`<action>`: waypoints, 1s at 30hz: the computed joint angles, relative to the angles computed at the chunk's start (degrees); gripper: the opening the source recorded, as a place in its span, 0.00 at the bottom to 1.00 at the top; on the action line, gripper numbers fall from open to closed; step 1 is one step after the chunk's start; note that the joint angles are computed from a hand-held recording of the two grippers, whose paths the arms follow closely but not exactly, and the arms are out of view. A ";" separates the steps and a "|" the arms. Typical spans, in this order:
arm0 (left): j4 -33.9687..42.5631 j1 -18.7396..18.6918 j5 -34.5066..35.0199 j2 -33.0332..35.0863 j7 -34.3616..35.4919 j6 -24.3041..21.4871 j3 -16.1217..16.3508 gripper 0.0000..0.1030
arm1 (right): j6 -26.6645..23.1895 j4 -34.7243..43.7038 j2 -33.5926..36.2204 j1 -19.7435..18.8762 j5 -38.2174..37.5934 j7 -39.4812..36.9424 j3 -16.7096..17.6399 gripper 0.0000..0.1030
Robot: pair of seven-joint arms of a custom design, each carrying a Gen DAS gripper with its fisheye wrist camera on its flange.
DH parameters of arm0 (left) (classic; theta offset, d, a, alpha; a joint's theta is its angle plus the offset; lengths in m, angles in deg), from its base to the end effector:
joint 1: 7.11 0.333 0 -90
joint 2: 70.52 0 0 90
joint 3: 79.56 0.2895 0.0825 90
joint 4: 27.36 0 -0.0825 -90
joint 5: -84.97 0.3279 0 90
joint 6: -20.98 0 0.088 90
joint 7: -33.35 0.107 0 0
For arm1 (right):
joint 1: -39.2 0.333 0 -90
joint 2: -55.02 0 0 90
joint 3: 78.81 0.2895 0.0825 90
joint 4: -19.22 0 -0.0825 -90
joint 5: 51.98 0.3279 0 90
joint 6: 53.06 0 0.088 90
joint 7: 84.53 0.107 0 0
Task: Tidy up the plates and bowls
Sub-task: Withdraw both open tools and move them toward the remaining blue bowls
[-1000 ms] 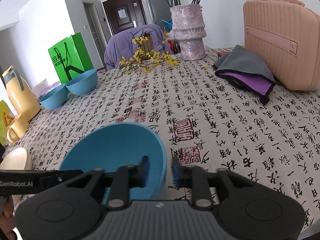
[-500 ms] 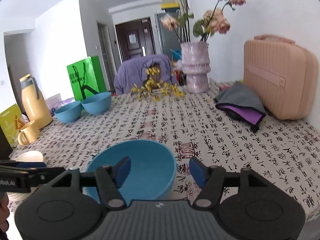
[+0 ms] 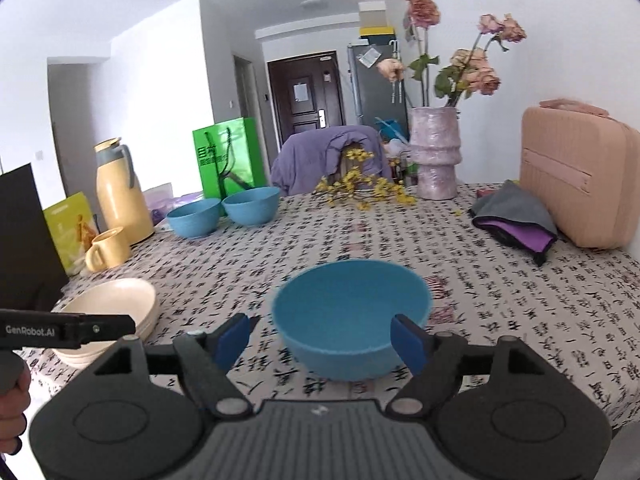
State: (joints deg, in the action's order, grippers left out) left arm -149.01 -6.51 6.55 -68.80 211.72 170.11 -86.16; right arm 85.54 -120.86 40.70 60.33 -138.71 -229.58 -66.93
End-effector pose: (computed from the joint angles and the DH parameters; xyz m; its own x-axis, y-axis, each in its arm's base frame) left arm 0.5263 -0.0346 0.4366 -0.5933 -0.7880 0.1644 -0.5322 0.2308 -0.8146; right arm 0.3665 0.2348 0.4260 -0.3519 -0.9252 -0.1419 -0.3681 0.2762 -0.8878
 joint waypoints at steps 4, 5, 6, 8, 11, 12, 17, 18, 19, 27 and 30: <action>0.47 0.90 -0.55 0.60 -0.01 -0.50 0.62 0.95 | 0.54 2.60 2.69 0.47 -0.38 -0.49 0.15 0.75; 0.87 1.05 -0.33 1.00 -0.44 -0.25 0.65 0.95 | 0.85 3.18 3.28 0.56 -0.51 -0.69 -0.01 0.75; 1.19 1.18 -0.21 1.27 -0.73 -0.05 0.59 0.95 | 1.07 3.65 3.77 0.62 -0.67 -0.76 -0.18 0.75; 2.12 1.51 0.00 2.10 -1.19 0.19 0.52 0.95 | 1.57 4.97 5.03 0.67 -1.21 -0.86 -0.56 0.75; 3.86 2.19 0.49 3.51 -1.98 0.41 0.41 0.95 | 2.27 6.96 7.00 0.71 -1.98 -0.97 -1.20 0.75; 4.42 2.38 0.71 3.95 -2.35 0.60 0.29 0.95 | 2.55 7.83 7.91 0.71 -2.27 -0.97 -1.44 0.75; 8.77 3.48 3.16 7.37 -5.56 2.08 -0.27 0.95 | 5.24 12.38 12.05 0.45 -4.00 -1.40 -3.11 0.75; 9.97 3.81 3.82 8.25 -6.38 2.22 -0.42 0.95 | 5.82 13.83 13.22 0.42 -4.35 -1.79 -3.45 0.75; 11.17 4.10 4.38 9.14 -7.11 2.54 -0.65 0.95 | 6.26 15.41 14.43 0.44 -4.43 -2.41 -3.78 0.75; 24.87 6.69 11.61 18.48 -14.44 4.48 -3.18 0.95 | 12.38 31.81 26.40 0.63 -0.78 -13.27 -7.58 0.75; 33.93 7.20 16.77 24.49 -18.67 4.34 -3.97 0.95 | 16.41 40.10 32.12 0.04 6.89 -22.04 -9.37 0.73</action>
